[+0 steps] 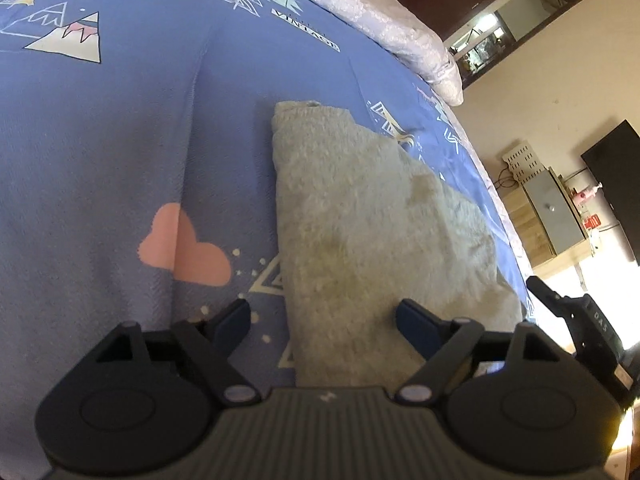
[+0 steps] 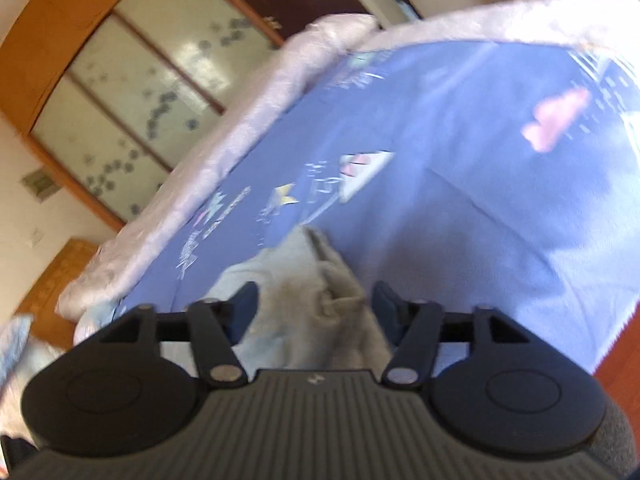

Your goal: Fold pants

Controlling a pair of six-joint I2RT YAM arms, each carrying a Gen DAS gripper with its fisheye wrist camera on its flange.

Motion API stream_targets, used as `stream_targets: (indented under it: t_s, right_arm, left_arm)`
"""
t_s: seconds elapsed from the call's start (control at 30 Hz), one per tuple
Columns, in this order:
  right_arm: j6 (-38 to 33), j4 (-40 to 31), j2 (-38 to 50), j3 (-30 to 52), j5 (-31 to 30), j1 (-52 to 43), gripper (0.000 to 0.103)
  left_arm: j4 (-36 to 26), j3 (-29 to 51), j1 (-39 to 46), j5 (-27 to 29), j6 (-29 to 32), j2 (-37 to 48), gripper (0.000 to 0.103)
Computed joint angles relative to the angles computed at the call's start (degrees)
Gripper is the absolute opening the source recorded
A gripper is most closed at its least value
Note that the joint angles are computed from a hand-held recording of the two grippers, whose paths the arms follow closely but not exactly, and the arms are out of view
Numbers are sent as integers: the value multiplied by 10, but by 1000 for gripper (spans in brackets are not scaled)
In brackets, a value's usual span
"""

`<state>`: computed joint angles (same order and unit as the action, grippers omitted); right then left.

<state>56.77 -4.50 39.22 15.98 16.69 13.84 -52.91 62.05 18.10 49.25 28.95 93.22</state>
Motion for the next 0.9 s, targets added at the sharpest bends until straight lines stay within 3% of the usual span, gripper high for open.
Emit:
stream_targets:
  t_s: [0.13, 0.17, 0.2, 0.23, 0.3, 0.37, 0.53, 0.67, 0.77, 0.9]
  right_arm:
    - [-10, 13, 117, 30, 26, 55, 75]
    - [-4, 9, 147, 36, 37, 65, 75]
    - [-8, 21, 162, 33, 67, 84, 74]
    - [-26, 28, 183, 38, 92, 99, 74]
    - [-51, 33, 200, 37, 108, 104, 74]
    - [-61, 64, 180, 9, 100, 96, 74]
    - [-82, 61, 167, 8, 71, 75, 75]
    - [-93, 42, 66, -13, -70, -31, 76]
    - [-127, 44, 26, -23, -196, -148, 77]
    - [-150, 73, 75, -11, -280, -221, 77]
  left_arm:
    - [40, -43, -13, -16, -13, -46, 85]
    - [57, -57, -17, -26, -14, -61, 75]
    - [72, -68, -21, -37, -13, -74, 56]
    - [87, -80, -28, -52, -10, -87, 48]
    - [113, -101, -39, -74, -5, -111, 39]
    - [127, -118, -49, -92, -3, -136, 38]
    - [68, -80, -31, -75, 10, -122, 46]
    - [35, -31, 0, -21, 9, -96, 83]
    - [29, 7, -11, -9, -15, -62, 87]
    - [59, 30, -52, -32, -75, -16, 94]
